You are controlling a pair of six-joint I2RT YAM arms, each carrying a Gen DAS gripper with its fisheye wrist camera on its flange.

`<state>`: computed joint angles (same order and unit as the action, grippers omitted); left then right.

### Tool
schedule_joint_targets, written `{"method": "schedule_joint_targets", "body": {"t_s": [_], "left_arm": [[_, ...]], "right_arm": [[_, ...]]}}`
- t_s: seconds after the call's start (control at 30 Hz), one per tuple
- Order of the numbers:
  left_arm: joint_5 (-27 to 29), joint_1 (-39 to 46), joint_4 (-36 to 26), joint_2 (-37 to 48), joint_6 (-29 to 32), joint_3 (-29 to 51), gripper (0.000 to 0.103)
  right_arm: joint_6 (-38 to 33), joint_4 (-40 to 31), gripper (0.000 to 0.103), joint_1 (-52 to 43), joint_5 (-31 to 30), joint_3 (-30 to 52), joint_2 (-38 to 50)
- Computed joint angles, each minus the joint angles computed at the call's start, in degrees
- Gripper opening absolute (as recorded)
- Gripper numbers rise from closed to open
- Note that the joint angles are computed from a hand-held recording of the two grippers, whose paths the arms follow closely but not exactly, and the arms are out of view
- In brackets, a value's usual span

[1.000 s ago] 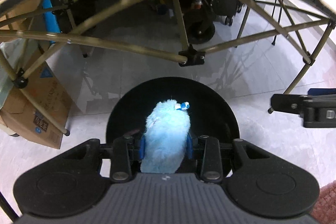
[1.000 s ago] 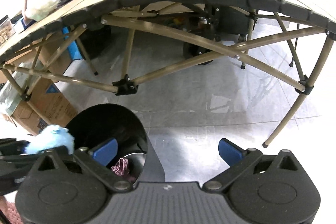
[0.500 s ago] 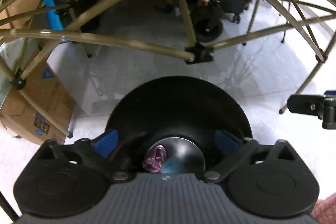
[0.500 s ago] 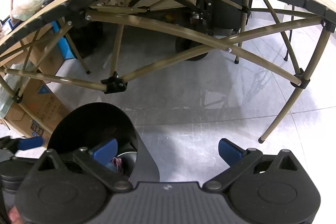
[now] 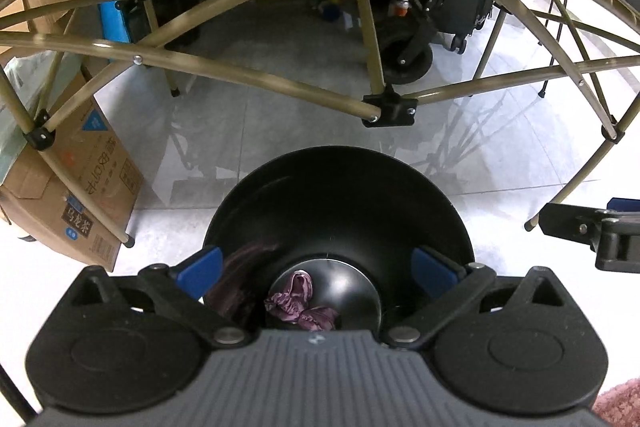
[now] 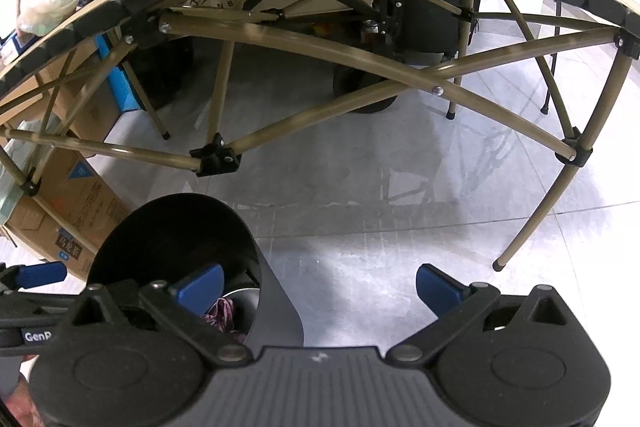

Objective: Organize soft objects
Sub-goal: 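Lower the left tool into the bin and open it to drop the blue plush, then raise both open tools back toward the table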

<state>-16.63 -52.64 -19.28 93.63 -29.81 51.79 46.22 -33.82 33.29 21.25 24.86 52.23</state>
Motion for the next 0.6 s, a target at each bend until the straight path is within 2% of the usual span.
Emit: {"method": "schedule_joint_targets", "body": {"t_s": [0.27, 0.6], "left_arm": [[-1.32, 0.27, -1.61, -3.54, -1.71, -0.61, 0.103], [-6.83, -1.35, -1.75, -14.06, -1.48, -3.45, 0.103]], "right_arm": [[1.23, -2.57, 0.103, 1.95, 1.53, 0.8, -3.33], [5.68, -9.31, 0.103, 12.86, 10.34, 4.96, -7.78]]}}
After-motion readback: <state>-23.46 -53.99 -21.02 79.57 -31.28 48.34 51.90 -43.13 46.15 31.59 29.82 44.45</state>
